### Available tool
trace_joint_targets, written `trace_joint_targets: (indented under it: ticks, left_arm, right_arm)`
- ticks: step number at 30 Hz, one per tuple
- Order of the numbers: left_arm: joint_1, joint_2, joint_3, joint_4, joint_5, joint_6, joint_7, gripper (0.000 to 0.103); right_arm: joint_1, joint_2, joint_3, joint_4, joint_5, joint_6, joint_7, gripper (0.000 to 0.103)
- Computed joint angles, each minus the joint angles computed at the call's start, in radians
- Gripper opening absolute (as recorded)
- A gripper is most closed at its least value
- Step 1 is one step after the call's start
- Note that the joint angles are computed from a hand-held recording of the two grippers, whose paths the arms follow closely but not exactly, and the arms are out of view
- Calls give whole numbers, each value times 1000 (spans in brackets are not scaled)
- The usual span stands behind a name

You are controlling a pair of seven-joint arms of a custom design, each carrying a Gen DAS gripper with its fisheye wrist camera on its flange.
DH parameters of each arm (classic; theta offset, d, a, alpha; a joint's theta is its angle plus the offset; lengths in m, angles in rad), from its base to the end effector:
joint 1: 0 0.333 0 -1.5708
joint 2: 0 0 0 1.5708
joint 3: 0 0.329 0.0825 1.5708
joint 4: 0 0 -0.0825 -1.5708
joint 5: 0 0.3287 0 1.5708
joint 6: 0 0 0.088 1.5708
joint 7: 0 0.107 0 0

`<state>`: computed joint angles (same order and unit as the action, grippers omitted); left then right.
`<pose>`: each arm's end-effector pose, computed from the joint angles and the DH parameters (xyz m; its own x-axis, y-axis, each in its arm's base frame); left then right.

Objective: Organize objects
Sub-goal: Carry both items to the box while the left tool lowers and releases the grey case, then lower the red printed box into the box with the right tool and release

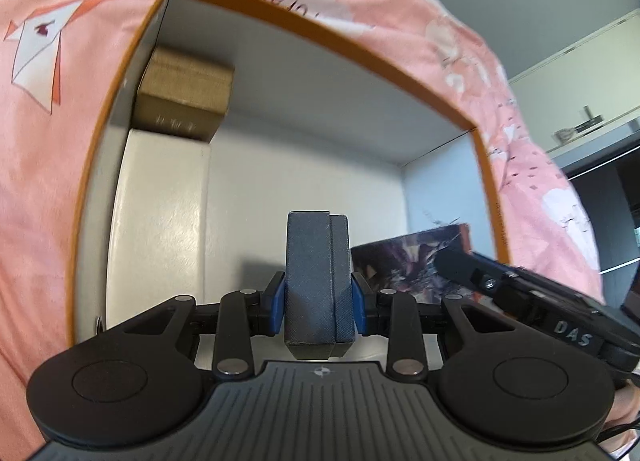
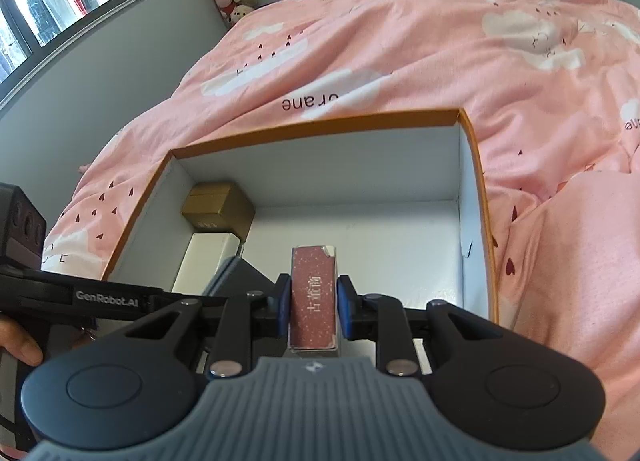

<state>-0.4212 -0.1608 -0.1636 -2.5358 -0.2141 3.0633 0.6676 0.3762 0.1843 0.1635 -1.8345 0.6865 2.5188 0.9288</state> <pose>0.3841 -0.2370 0.4629 0.3262 -0.7582 0.5646 -0.7813 -0.5524 -0.2904 0.5219 0.2975 0.5209 0.6924 -0.6577 -0.2967 -0.6722 -0.4386 -0.5964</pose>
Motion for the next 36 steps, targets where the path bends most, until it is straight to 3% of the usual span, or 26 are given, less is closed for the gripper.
trace_joint_targets:
  ticks: [5, 8, 10, 17, 28, 36]
  left_arm:
    - [-9, 3, 8, 26, -37, -68, 26, 39]
    - [40, 1, -30, 59, 39, -161, -10, 44]
    - [68, -9, -56, 72, 105, -213, -45, 58]
    - [90, -43, -86, 120, 243, -361, -69, 64]
    - [116, -71, -84, 116, 334, -320, -107, 64]
    - [114, -52, -81, 123, 358, -316, -86, 63]
  right_arm:
    - [-4, 20, -1, 16, -9, -23, -1, 25]
    - [-5, 29, 0, 26, -16, -39, -8, 25]
    - [-6, 33, 0, 32, -23, -49, -13, 25]
    - [-8, 44, -1, 58, -37, -70, -12, 25]
    - [9, 57, 6, 78, -65, -87, 2, 25]
    - [2, 84, -1, 128, -68, -205, 98, 26]
